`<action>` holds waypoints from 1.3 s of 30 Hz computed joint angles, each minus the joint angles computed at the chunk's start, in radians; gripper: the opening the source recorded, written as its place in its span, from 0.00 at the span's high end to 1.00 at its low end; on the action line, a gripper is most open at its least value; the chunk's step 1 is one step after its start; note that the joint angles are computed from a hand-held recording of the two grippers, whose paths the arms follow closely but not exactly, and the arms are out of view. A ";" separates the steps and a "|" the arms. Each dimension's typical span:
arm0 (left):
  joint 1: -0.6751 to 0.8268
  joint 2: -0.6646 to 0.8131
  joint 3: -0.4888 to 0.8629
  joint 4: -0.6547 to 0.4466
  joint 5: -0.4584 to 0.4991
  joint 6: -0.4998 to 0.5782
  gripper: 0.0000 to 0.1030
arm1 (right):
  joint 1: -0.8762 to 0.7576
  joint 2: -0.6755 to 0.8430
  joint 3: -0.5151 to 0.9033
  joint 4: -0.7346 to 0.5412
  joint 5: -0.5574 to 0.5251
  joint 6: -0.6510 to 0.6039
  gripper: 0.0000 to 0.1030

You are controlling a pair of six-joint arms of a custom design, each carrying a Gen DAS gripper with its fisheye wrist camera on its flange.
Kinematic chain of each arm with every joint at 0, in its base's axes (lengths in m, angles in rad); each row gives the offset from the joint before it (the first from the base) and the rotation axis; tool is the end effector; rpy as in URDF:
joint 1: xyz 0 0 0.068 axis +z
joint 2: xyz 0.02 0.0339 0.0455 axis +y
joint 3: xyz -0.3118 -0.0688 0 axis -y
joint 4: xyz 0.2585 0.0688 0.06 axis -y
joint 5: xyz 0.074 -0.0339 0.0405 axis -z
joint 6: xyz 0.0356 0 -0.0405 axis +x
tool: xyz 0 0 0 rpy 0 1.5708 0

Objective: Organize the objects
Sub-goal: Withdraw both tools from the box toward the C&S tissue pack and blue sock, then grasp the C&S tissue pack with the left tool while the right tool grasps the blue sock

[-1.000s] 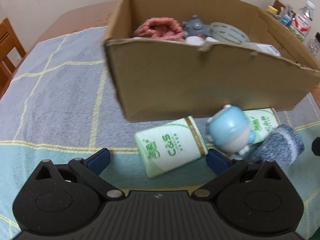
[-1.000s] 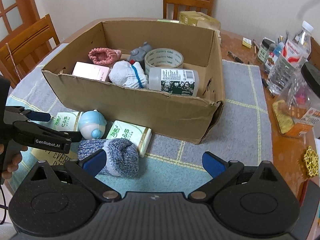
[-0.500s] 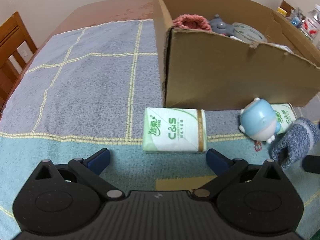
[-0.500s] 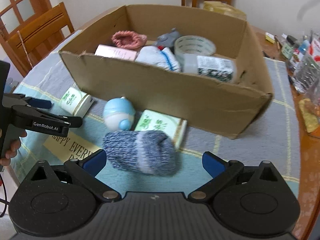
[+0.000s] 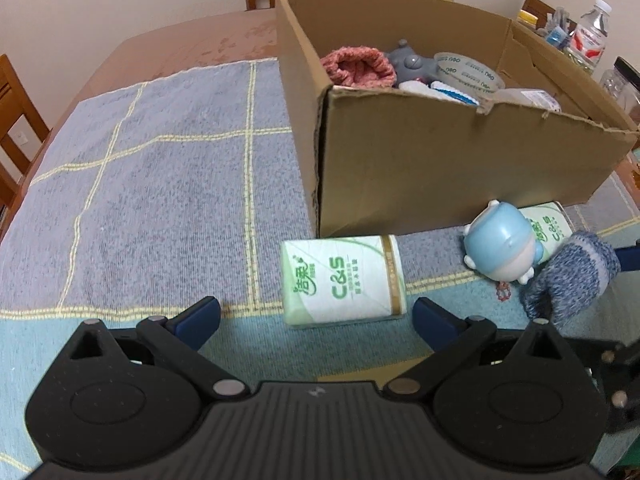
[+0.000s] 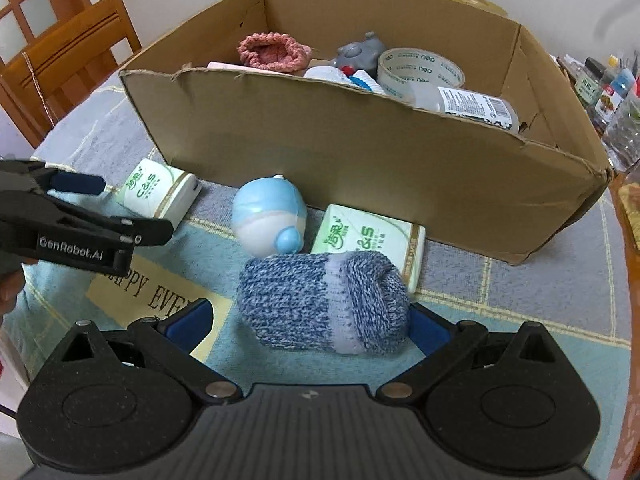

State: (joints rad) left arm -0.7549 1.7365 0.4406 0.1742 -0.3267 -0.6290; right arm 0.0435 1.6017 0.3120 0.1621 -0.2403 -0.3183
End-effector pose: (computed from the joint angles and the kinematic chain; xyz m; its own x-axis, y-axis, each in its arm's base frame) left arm 0.1871 -0.1603 0.0915 -0.8527 0.0371 -0.5211 0.0567 0.9982 -0.0217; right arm 0.2050 0.0174 0.0954 -0.8121 -0.3396 -0.4746 -0.4194 0.9051 0.0700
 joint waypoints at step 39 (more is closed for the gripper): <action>-0.033 0.106 0.044 0.116 -0.070 0.055 0.28 | 0.136 0.068 -0.025 0.144 0.175 0.161 0.15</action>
